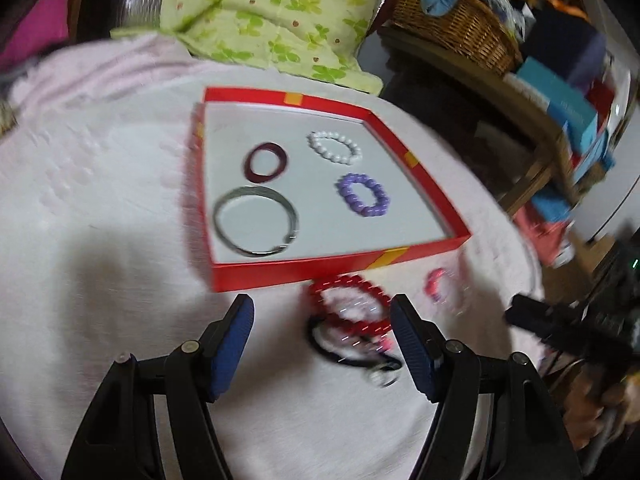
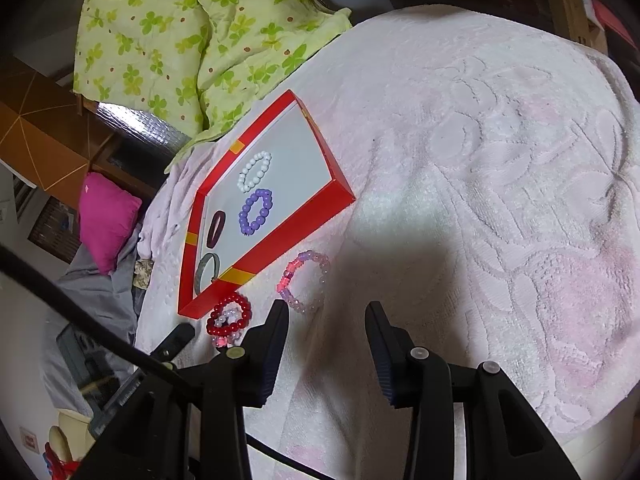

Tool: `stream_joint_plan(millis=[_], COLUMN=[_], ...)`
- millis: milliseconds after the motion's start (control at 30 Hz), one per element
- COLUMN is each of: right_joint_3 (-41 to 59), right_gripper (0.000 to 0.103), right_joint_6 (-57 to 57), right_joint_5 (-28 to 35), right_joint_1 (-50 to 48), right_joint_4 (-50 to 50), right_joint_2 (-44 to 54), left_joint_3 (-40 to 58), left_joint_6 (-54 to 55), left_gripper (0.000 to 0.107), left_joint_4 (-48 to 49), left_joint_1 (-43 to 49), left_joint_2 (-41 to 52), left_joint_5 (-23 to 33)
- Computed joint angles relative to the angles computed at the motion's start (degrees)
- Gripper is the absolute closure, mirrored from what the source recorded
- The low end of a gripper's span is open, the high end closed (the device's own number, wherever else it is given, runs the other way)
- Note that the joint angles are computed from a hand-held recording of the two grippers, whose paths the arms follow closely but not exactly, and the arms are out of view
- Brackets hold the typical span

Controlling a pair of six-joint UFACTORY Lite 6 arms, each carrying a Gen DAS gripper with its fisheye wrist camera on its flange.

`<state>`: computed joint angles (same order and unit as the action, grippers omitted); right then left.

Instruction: Organize jewelry

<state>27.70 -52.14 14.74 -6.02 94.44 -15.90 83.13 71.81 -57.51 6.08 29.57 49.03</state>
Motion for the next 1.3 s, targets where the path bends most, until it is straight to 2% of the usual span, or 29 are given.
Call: stream_joint_plan(millis=[33,100,133,200,233,300,500,667,1033,1167,1300], right_joint_3=[0.01,0.14,0.17,0.55,0.81,1.33,3.82,7.31,16.42,19.14,23.47], right_gripper=[0.06,0.06,0.06,0.06,0.06,0.06,0.06,0.06,0.06,0.06,0.06], right_joint_6=[0.1,0.4,0.6,0.69,0.34,-0.07,-3.12,-7.19,-14.51,-18.63,-15.82], right_joint_5=[-0.13,-0.16,-0.23,-0.58,-0.81,-1.35,-2.49,-1.87,-2.18,-4.2,-9.14], right_joint_1=[0.06,0.22,0.36,1.05,1.5,2.51,5.95,9.41,17.56,20.54,23.96], right_joint_4=[-0.1,-0.35,-0.49,-0.53,-0.13,0.46,4.55,8.16,13.7,16.99,12.43], right_joint_2=[0.02,0.14,0.15,0.46,0.76,1.31,4.41,8.91,19.68,22.2,25.78], left_joint_3=[0.97,2.15,2.53,3.51,3.72,3.55,2.25,3.01,5.77,7.25,7.59], left_joint_6=[-1.12,-2.69,-3.13,-4.72,-5.03,-5.03,-3.38,-3.05,-4.18,-5.09,-4.93], left_gripper=[0.043,0.059,0.062,0.077,0.079,0.095,0.099,0.099,0.099,0.099,0.099], left_joint_4=[0.58,1.95,2.33,3.43,3.65,3.71,4.7,4.94,7.4,8.96,10.53], left_joint_1=[-0.53,-1.44,-1.62,-1.74,-1.62,-1.17,1.32,4.33,9.52,10.49,10.48], left_joint_2=[1.06,2.6,3.15,4.46,4.71,4.47,2.71,2.14,3.04,4.15,4.86], left_joint_5=[0.52,1.01,1.2,2.06,2.15,2.36,3.33,4.47,3.4,2.92,2.67])
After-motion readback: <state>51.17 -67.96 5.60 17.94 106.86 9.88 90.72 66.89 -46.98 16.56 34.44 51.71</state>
